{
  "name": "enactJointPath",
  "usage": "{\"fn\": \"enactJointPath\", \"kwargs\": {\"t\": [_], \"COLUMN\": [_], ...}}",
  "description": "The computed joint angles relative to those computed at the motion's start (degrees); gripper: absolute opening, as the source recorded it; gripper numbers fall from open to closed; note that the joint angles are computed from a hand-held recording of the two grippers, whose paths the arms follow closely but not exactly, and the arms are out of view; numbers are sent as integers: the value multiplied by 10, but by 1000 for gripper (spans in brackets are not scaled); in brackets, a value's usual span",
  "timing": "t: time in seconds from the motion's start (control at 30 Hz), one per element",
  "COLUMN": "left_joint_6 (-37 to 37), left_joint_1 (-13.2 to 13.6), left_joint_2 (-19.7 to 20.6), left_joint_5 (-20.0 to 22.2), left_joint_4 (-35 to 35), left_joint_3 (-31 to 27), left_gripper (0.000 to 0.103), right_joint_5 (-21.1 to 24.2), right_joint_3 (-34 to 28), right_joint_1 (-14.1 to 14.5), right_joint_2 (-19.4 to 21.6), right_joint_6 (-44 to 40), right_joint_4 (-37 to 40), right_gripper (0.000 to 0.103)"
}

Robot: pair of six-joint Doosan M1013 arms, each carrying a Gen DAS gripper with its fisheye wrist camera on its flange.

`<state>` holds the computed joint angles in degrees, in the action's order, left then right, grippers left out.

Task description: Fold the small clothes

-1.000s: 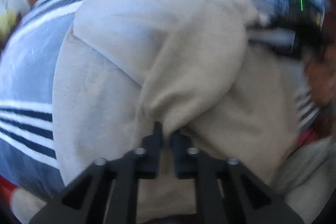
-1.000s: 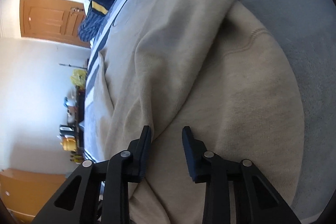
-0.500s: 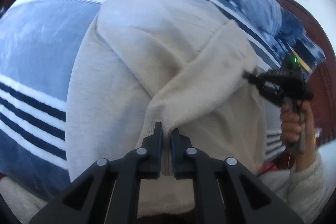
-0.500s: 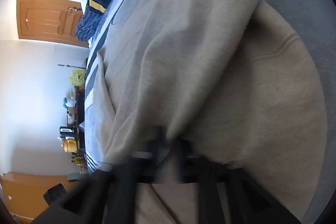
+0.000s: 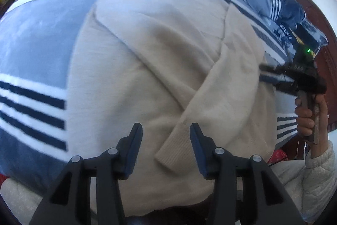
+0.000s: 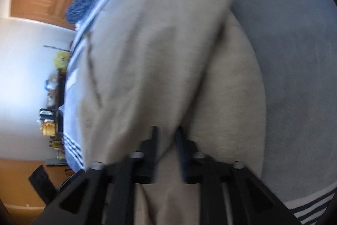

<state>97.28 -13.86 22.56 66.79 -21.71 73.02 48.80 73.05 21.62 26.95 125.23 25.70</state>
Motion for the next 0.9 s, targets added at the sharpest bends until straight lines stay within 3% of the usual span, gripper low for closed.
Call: {"fn": "enactJointPath", "kwargs": {"t": [0.13,0.17,0.2,0.23,0.3,0.4,0.5,0.57,0.63,0.67,0.73,0.77,0.8,0.83,0.9], "left_joint_6": [-2,-1,-2,-8,-8,-3,-12,-29,-47,-63,-63,-56,-50,-41,-17], "left_joint_1": [0,2,2,1,7,23,17,18,7,-1,-7,-10,-16,-22,-33], "left_joint_2": [14,16,18,19,9,-7,-3,11,19,21,17,11,6,2,0], "left_joint_5": [17,20,22,23,10,-17,-21,-8,-6,-5,-10,-21,-29,-34,-49], "left_joint_4": [-44,-58,-61,-57,-69,-87,-32,-34,17,50,67,70,81,83,72], "left_joint_3": [-1,0,-2,-4,-2,-1,-7,-13,-17,-20,-24,-24,-28,-35,-54], "left_gripper": [41,32,5,3,3,3,3,3,8,10,12,12,19,34,57], "right_joint_5": [-16,-17,-14,-13,-7,-2,2,8,17,9,-14,-33,-65,-94,-136], "right_joint_3": [7,11,10,8,5,9,0,-9,-16,-11,4,16,31,44,64], "right_joint_1": [-4,-7,-10,-11,-11,-12,-11,-9,-7,-9,-15,-19,-21,-23,-27], "right_joint_2": [-3,-3,0,3,5,1,9,13,16,15,8,1,-11,-22,-37], "right_joint_6": [15,19,22,20,29,53,52,46,49,45,26,22,32,48,85], "right_joint_4": [-10,-10,-7,-4,-22,-46,-41,-41,-53,-41,-2,10,8,-3,-21], "right_gripper": [49,49,43,38,15,4,4,4,5,6,18,37,47,60,62]}}
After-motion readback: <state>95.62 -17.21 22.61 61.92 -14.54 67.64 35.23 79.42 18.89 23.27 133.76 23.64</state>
